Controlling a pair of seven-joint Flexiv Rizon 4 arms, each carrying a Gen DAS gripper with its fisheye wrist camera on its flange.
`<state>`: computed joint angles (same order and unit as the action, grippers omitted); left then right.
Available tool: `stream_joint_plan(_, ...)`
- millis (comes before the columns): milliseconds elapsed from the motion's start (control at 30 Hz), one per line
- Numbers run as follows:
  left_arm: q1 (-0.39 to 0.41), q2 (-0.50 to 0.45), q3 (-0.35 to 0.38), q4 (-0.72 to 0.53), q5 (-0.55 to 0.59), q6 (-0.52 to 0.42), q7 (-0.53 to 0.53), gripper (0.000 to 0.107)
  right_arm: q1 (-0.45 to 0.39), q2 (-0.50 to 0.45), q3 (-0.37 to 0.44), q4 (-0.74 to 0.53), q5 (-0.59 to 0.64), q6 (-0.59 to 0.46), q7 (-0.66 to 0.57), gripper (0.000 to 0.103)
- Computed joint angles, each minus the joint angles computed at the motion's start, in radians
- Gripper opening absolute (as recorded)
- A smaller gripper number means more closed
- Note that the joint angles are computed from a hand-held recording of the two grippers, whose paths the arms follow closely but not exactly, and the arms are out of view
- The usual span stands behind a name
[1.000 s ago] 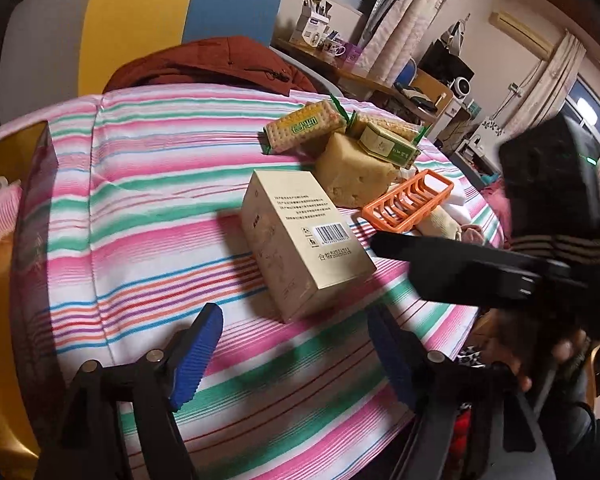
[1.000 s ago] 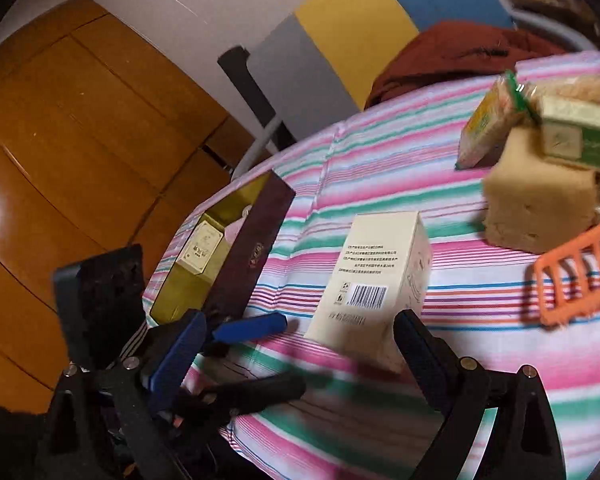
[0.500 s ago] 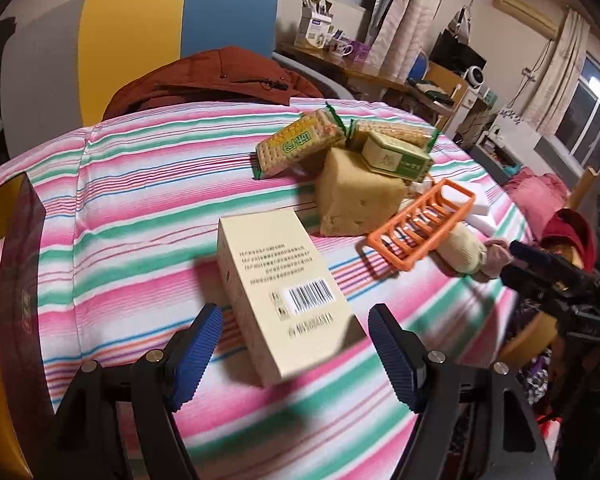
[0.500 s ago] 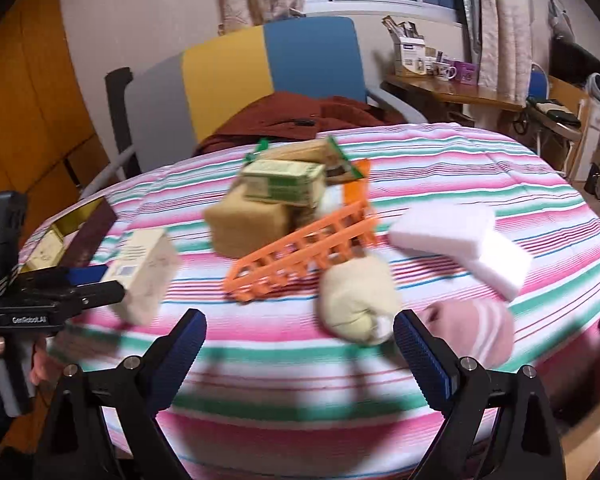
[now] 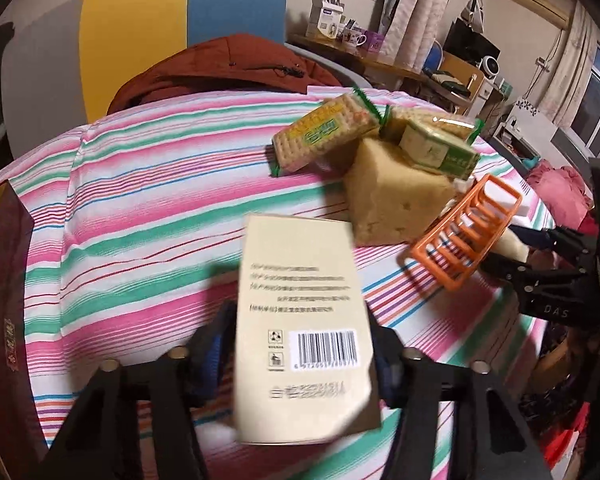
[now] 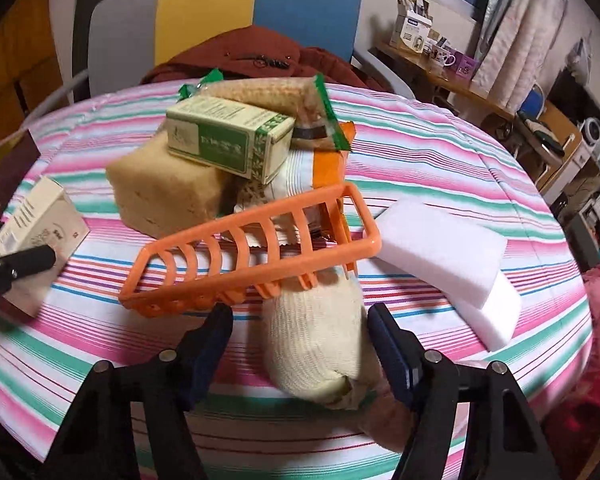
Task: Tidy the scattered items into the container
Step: 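Grasp the second cream box with the left tool while the right tool grasps the beige sock, then carry the cream box and beige sock over the gold tray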
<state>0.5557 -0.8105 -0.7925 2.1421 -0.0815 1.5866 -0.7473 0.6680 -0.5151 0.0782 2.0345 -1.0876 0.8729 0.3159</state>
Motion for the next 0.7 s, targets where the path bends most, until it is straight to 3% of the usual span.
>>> stream_joint_plan(133,0.036,-0.019,-0.024,0.014,0.026,0.018,0.021,0.055,0.011,0.010,0.012,0.001,0.035,-0.053,-0.029,0.051)
stream_joint_plan(367,0.115,0.023,-0.055,0.060,0.023,-0.035,0.037,0.054,0.011,0.017,0.016,0.013,-0.042,0.097,0.064,0.049)
stream_joint_plan(500,0.188,0.040,-0.087,0.114,0.042,-0.012,0.065,0.054,0.029,-0.011,-0.006,-0.008,-0.131,0.208,0.145,0.049)
stream_joint_plan(700,0.224,0.016,-0.085,0.144,0.086,0.042,0.070,0.054,0.079,-0.044,-0.019,-0.048,-0.169,0.191,0.190,0.049)
